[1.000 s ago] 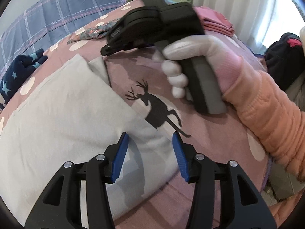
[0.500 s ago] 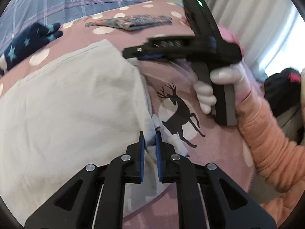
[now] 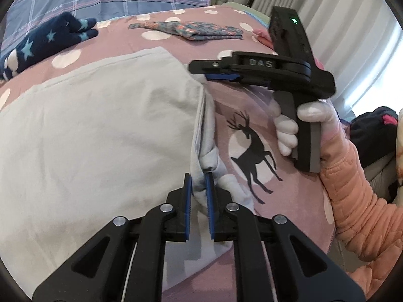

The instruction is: Fold small clothes

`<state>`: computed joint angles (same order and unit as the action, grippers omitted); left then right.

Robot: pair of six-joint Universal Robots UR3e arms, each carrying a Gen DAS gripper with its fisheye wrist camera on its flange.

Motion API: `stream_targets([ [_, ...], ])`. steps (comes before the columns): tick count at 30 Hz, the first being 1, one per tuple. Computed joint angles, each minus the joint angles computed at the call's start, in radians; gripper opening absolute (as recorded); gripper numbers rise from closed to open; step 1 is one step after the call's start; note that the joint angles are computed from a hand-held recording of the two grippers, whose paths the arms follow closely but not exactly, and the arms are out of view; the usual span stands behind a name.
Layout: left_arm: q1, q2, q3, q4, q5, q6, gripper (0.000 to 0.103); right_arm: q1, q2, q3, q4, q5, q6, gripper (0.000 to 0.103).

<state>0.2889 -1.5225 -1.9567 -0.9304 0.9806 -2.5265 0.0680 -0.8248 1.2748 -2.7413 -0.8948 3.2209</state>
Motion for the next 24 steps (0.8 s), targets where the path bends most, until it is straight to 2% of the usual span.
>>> stream_targets([
  [6,0.038,0.004,-0.024,-0.011,-0.047,0.007,0.013,0.03,-0.015,-0.024,0.073,-0.058,-0.039,0.046],
  [9,0.04,0.004,-0.031,-0.021,-0.064,0.015,0.013,0.053,0.013,-0.098,0.135,-0.094,-0.026,0.045],
  [11,0.041,0.002,-0.032,-0.032,-0.074,0.028,0.013,0.065,0.047,-0.169,0.184,-0.095,-0.011,0.029],
  [12,0.042,0.007,-0.037,-0.035,-0.078,0.032,0.013,0.074,0.065,-0.209,0.209,-0.108,-0.004,0.002],
  [14,0.042,0.016,-0.046,-0.036,-0.088,0.04,0.012,0.094,0.078,-0.245,0.216,-0.155,0.018,0.003],
  [17,0.041,0.028,-0.064,-0.04,-0.1,0.055,0.012,0.112,0.021,-0.144,0.057,-0.215,0.047,0.002],
  [19,0.034,0.024,-0.067,-0.047,-0.111,0.062,0.012,0.133,0.002,-0.108,0.001,-0.299,0.056,0.002],
  [21,0.023,0.014,-0.065,-0.055,-0.125,0.072,0.012,0.132,0.018,-0.114,0.013,-0.312,0.064,0.002],
  [24,0.0,-0.001,-0.072,-0.041,-0.123,0.072,0.012,0.101,0.051,-0.108,0.014,-0.263,0.099,0.004],
])
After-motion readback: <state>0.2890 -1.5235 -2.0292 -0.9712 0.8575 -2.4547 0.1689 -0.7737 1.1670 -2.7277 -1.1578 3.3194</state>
